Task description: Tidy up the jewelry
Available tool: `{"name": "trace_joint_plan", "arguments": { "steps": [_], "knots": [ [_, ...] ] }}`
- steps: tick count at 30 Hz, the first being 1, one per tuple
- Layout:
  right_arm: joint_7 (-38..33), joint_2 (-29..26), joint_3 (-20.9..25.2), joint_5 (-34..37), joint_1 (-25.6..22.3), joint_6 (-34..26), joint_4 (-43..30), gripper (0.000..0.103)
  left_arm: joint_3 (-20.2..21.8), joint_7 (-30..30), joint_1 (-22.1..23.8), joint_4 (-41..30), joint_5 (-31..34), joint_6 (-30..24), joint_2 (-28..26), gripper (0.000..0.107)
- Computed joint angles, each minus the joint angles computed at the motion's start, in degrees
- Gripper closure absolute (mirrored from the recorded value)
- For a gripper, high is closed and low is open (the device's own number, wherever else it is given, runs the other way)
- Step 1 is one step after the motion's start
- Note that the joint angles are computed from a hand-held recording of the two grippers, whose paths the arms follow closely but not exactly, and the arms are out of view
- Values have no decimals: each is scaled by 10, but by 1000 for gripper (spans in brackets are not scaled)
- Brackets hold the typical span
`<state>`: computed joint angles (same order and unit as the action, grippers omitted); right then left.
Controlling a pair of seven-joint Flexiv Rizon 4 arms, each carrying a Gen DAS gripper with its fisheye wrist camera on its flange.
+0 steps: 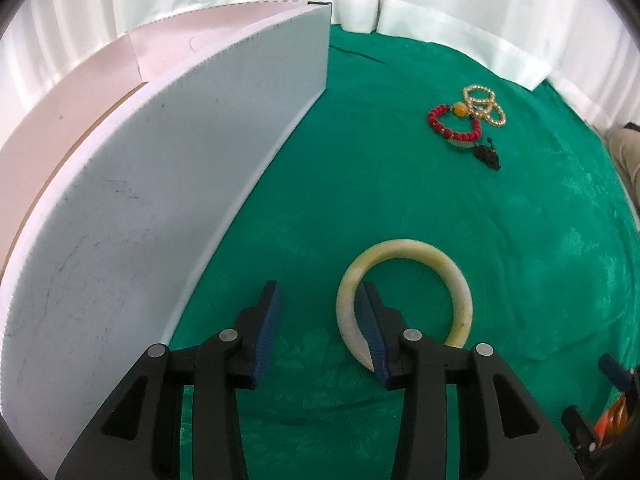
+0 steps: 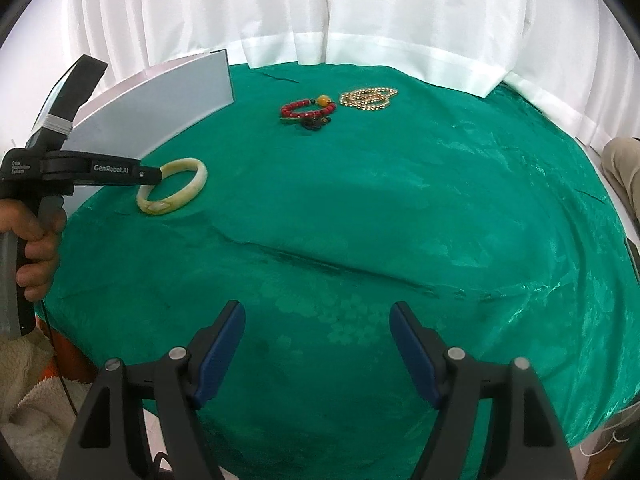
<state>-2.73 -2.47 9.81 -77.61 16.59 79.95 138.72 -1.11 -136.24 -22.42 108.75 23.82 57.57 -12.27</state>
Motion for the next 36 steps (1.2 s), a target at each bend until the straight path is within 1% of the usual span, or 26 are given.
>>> {"name": "trace_joint_plan", "arguments": {
  "steps": [4,6,7,9,11,12,14,18,22,24,27,30,32,36],
  "knots": [
    [-12,-5,4,10,7,-7,-3,27,-1,1,1,6,-2,1,4,65],
    [-14,-4,3,10,9,-8,-3,27,-1,-1,1,10,0,5,6,64],
    [-14,-4,3,9,9,-8,-3,27,-1,-1,1,11,1,5,7,61],
    [-12,-3,3,10,9,-7,-1,27,-2,-2,0,11,5,8,6,54],
    [-16,-5,3,19,10,-10,-2,27,-2,-3,-4,9,15,6,5,43],
    [-20,-6,4,28,11,-11,-2,27,-2,-6,-8,4,26,-1,3,40],
    [-19,-8,4,32,13,-12,-2,27,0,-21,-16,-2,46,-11,1,29],
    [-12,-8,1,33,13,-13,-1,27,3,-49,-20,-5,62,-17,0,18],
    [-11,-10,-2,41,11,-13,0,27,3,-61,-18,-5,66,-26,0,6],
    [-7,-11,-3,38,10,-14,-1,26,3,-71,-16,0,67,-19,1,5],
    [-13,-12,0,45,14,-26,-2,23,3,-79,-17,1,75,-18,2,4],
    [-11,-13,0,42,17,-34,-3,20,1,-78,-15,4,74,-15,4,4],
    [-6,-16,-3,30,15,-28,-4,15,1,-79,-15,6,76,-11,5,4],
    [2,-16,-4,18,13,-25,-3,13,0,-72,-11,12,73,2,5,4]
  ]
}}
